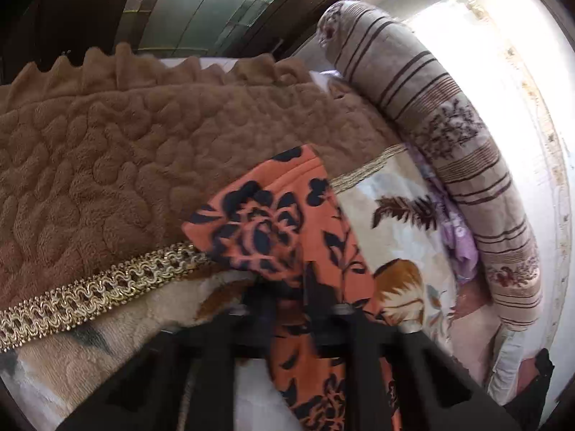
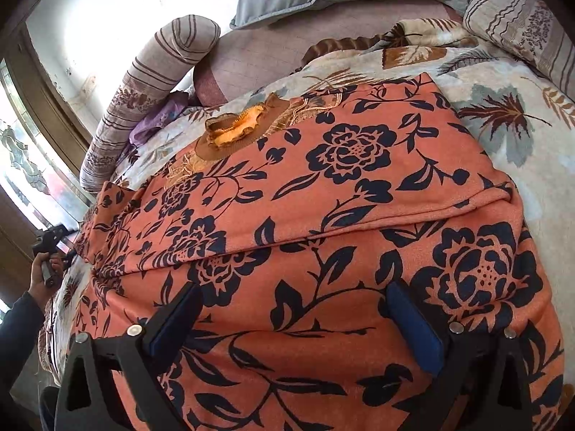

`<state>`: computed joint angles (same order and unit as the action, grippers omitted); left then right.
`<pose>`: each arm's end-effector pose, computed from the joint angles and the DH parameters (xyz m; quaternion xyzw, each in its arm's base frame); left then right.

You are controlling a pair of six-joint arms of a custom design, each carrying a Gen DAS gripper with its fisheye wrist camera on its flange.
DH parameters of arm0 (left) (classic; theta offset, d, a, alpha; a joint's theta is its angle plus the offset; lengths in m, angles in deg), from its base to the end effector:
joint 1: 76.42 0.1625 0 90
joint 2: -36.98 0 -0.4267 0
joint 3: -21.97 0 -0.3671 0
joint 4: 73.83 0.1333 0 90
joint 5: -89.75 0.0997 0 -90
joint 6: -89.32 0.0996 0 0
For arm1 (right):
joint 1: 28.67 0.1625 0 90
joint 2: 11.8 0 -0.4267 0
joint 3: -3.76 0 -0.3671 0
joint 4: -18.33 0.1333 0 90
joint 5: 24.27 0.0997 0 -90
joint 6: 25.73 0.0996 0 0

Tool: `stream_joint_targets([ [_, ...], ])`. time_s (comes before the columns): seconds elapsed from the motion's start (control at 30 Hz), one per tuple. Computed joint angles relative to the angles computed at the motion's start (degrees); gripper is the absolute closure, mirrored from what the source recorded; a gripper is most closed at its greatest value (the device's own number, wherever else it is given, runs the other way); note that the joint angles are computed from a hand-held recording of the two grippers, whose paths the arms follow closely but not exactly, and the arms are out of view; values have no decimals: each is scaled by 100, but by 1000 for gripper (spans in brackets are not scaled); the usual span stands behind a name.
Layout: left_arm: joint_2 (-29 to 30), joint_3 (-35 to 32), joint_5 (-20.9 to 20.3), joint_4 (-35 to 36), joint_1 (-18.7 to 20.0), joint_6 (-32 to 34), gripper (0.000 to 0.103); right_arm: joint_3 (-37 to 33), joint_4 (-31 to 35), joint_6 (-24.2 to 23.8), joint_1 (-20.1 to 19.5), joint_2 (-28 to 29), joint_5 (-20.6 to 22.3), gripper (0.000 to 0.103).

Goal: Fold small clothes

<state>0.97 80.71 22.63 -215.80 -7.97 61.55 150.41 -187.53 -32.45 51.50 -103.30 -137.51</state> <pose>-0.1396 -0.8217 0.2402 -0.1014 0.9443 -0.3049 0.0712 0.0368 -0.3384 0.3300 -0.1247 -0.8422 0.4648 0.2432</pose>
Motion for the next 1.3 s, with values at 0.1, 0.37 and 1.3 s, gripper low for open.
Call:
stream_joint_targets([
  [0.1, -23, 30, 439, -10, -167, 318, 98, 8, -21, 4, -3, -2, 21, 0],
  [0.37, -591, 1087, 653, -1260, -1652, 2458, 98, 103, -139, 21, -163, -93, 350, 1],
  [1.3, -1070, 3819, 953, -813, -2691, 1613, 33, 17, 1418, 2113, -1892, -2328, 3289, 1],
])
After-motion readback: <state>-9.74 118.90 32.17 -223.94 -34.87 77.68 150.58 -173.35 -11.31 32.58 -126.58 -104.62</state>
